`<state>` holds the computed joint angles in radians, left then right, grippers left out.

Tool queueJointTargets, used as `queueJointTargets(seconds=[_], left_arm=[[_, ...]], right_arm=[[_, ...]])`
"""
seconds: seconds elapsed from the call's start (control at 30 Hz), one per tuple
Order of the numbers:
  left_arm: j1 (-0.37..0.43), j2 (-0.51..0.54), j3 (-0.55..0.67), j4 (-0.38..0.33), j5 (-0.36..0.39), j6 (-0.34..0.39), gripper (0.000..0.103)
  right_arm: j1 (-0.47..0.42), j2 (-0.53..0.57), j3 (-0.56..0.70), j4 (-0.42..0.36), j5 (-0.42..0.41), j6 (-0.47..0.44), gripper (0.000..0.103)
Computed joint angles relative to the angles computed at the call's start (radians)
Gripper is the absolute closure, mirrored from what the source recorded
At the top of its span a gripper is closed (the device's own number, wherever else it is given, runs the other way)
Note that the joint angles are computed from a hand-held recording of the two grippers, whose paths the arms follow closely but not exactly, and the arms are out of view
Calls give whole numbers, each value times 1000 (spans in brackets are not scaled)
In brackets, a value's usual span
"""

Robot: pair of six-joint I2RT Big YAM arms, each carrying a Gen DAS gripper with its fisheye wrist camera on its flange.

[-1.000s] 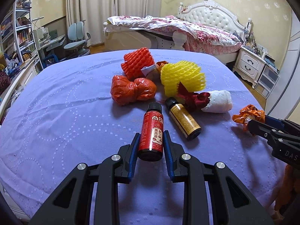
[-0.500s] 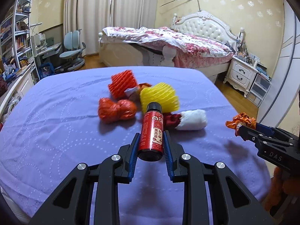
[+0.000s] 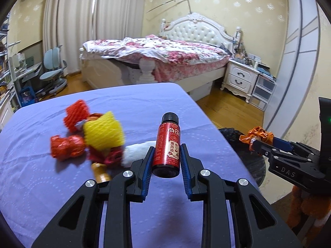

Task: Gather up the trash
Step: 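Carry the orange bag and red bottle over the bin and open both tools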

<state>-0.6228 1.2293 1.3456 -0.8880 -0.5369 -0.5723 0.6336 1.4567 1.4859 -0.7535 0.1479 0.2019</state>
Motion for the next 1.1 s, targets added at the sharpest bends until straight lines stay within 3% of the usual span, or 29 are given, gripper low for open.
queueJointTargets(seconds=[0.33, 1.1], left_arm=[[-30, 159, 124, 63, 71, 86, 76], [-38, 377, 329, 0, 110, 134, 76]], right_arm=[[-90, -1, -22, 11, -7, 14, 49], [-216, 27, -32, 47, -97, 33, 48]])
